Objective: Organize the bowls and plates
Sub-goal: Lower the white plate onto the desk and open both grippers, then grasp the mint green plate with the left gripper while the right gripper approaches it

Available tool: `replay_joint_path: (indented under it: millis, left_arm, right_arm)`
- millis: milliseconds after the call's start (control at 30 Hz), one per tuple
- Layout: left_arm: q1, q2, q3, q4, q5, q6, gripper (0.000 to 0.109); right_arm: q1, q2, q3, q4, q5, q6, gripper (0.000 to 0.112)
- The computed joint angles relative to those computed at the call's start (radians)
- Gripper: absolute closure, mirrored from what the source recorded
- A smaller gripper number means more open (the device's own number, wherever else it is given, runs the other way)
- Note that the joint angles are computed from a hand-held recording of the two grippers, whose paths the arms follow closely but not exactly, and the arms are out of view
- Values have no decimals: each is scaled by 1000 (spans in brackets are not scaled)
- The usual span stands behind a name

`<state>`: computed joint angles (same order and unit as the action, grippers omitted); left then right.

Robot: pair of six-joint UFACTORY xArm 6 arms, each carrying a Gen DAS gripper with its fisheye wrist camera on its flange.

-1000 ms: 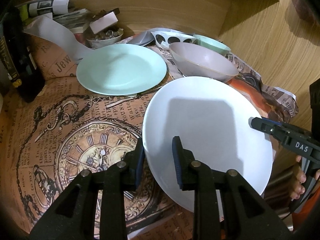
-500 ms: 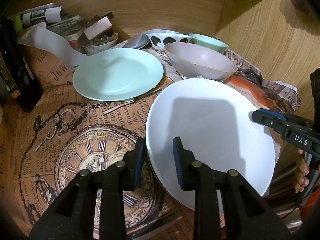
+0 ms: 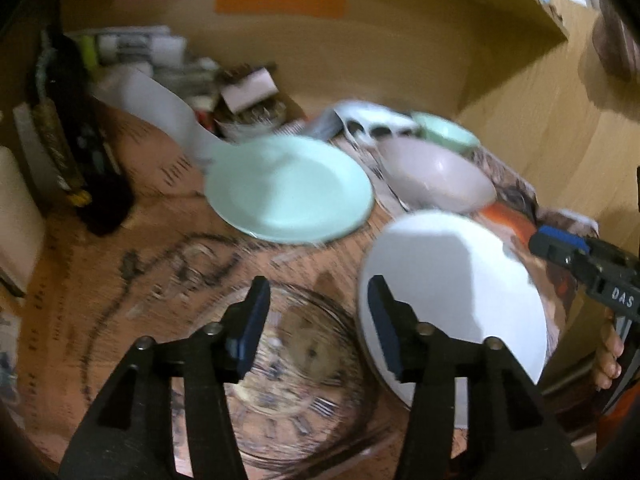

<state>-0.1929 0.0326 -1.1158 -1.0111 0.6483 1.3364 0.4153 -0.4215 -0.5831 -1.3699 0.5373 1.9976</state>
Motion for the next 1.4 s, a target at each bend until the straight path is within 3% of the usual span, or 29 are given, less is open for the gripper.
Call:
replay_joint_path:
  millis: [133, 300, 500, 733, 800, 867, 967, 1200, 1400]
  left_arm:
    - [14, 15, -42, -35, -56, 0, 41]
    - [24, 73, -133, -38, -109, -60, 25]
    - [17, 210, -300, 102, -103, -227, 24]
    - [-23, 381, -467, 318, -115, -384, 24]
    - [-23, 442, -541, 374, -66, -448, 27]
    - [-23, 485, -595, 405, -24, -483, 44]
    - [-22, 534, -662, 433, 43, -507, 57]
    - [-30, 613, -769, 455, 147, -519, 76]
    - [-22, 641, -814, 432, 192, -511, 84]
  right_arm:
    - [-18, 25, -40, -42, -38, -12, 66]
    - [-42, 52, -96, -119, -72, 6, 49]
    - [-81, 101, -166, -125, -95, -63, 48]
    - [-172, 187, -248, -116, -222, -99, 44]
    - [-185, 211, -272, -89, -242, -138, 44]
    - [-194, 238, -298, -41, -247, -204, 44]
    - [-214, 279, -335, 47, -275, -325, 44]
    - [-227, 366, -407, 215, -301, -558, 44]
    - [-230, 420, -443, 306, -318, -666, 44]
